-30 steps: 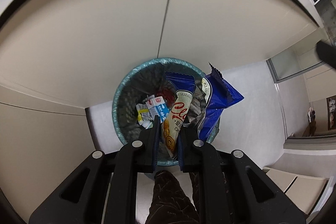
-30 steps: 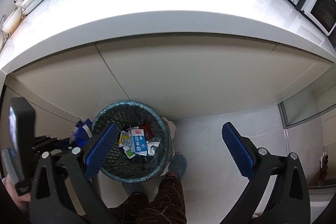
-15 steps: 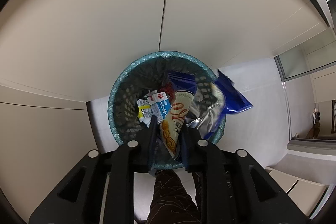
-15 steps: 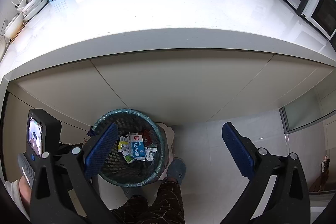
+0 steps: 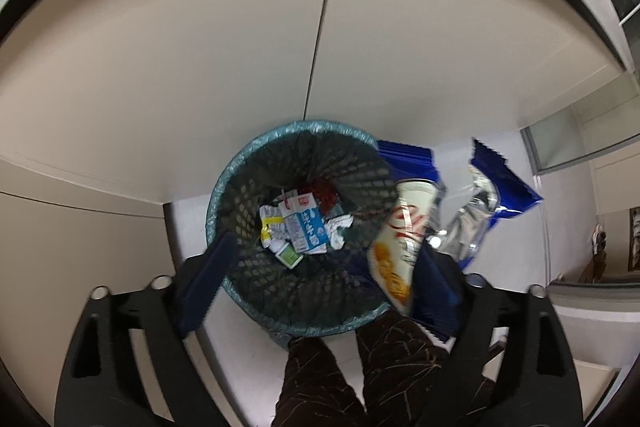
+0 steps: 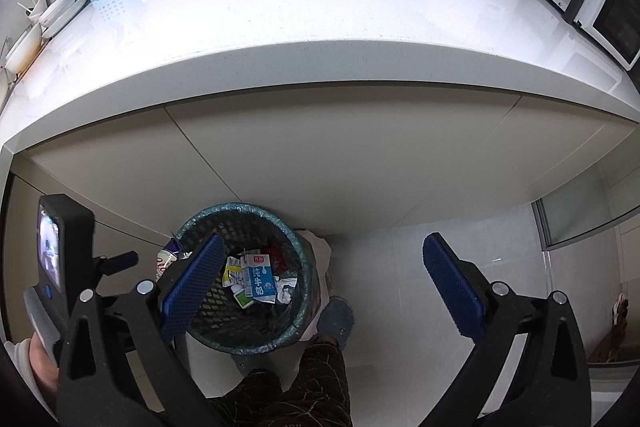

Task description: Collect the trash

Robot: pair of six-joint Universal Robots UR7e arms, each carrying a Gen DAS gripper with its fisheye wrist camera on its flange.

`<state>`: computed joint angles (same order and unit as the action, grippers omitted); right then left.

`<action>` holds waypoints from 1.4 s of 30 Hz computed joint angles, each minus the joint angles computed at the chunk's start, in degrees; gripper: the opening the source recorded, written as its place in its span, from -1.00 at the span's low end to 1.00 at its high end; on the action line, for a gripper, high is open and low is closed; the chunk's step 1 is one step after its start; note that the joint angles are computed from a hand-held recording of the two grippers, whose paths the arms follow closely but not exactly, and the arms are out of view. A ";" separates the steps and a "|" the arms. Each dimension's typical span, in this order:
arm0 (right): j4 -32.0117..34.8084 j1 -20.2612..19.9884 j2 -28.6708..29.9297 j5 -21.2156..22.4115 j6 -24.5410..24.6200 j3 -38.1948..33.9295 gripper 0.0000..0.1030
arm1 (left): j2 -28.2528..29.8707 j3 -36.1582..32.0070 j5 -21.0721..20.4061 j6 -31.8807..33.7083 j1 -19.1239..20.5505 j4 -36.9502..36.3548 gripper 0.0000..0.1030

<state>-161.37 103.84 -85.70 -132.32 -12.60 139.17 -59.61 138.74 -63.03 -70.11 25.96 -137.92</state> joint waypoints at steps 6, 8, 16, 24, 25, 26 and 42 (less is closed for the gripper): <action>-0.35 0.64 0.30 0.46 0.71 0.24 0.85 | -2.46 0.17 0.71 -0.28 -0.56 1.32 0.89; -0.61 1.29 0.36 0.48 0.74 0.26 0.85 | -3.82 0.09 1.26 -0.52 -1.06 2.69 0.89; -2.52 3.75 0.62 1.19 1.40 0.15 0.85 | -10.12 0.36 3.30 -3.35 -3.67 7.33 0.89; -2.83 5.44 -0.36 2.14 0.98 -1.83 0.85 | -15.23 -2.27 5.80 -5.44 -6.41 15.83 0.89; -2.70 5.73 -0.36 2.20 0.44 -2.45 0.85 | -15.81 -2.84 6.40 -6.00 -6.75 17.04 0.89; -2.51 5.90 -0.43 2.68 -0.36 -3.20 0.85 | -16.38 -3.82 7.41 -6.96 -7.11 18.69 0.89; 1.62 7.45 7.53 8.49 -8.44 -23.19 0.85 | -18.14 -21.15 19.45 -17.23 -4.79 41.82 0.87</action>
